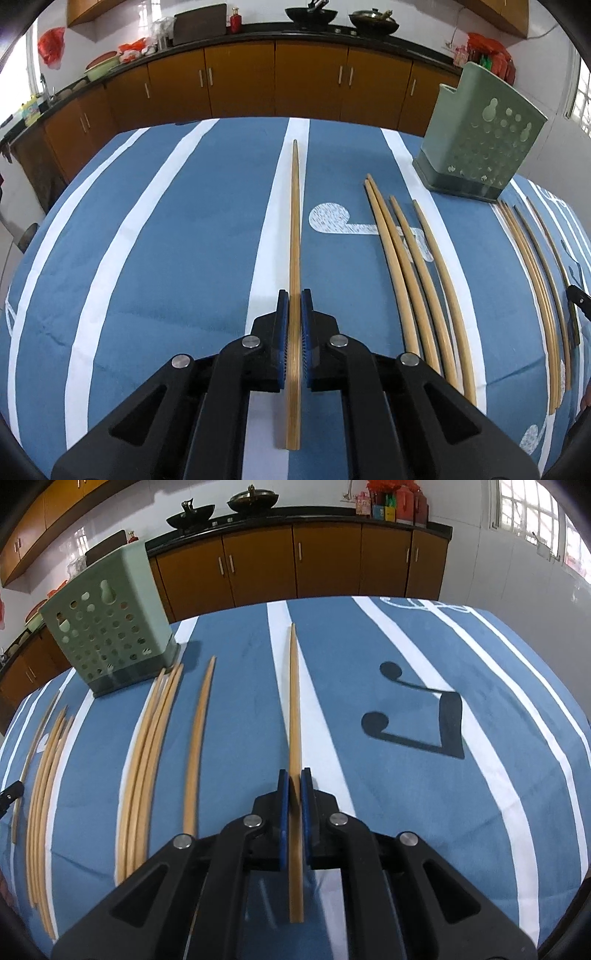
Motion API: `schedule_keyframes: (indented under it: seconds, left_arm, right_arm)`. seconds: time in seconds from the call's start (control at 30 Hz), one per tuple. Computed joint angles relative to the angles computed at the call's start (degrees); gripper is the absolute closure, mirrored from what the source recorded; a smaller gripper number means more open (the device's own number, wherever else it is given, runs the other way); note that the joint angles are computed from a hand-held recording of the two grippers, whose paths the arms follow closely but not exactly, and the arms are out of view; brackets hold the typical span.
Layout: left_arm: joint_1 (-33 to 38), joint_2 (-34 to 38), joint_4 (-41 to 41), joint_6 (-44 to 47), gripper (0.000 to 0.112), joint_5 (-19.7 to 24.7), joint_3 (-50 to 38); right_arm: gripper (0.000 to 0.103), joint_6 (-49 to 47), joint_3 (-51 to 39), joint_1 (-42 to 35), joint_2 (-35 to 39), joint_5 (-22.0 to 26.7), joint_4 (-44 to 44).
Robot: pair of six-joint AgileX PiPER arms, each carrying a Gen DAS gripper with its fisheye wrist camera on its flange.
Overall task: Organize utensils
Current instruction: 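Lift the chopstick in the right gripper toward the green holder while the left gripper lifts its own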
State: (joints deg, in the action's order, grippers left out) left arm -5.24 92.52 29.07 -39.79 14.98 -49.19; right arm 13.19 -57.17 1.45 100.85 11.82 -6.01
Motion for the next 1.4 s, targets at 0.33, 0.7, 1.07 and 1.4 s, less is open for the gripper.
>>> schedule_keyframes:
  seconds: [0.33, 0.7, 1.07, 1.4]
  left_arm:
    - [0.47, -0.61, -0.98, 0.96, 0.104, -1.35, 0.99]
    - [0.1, -1.88, -2.08, 3.47, 0.105, -0.3, 2.03]
    - [2.29, -12.24, -12.93, 15.15, 0.105, -0.46, 4.6]
    - [2.94, -21.59, -13.57, 15.17, 0.105, -0.46, 2.24]
  right_arm:
    - [0.095, -3.41, 0.85, -0.57, -0.6, -0.75, 3.47]
    - [0.095, -13.8, 1.56, -1.39, -2.14, 0.37, 13.23]
    - [0.095, -22.95, 5.23, -2.76, -12.37, -2.24, 22.32]
    - [0.095, -28.01, 5.39, -3.29, -20.05, -5.11, 27.72]
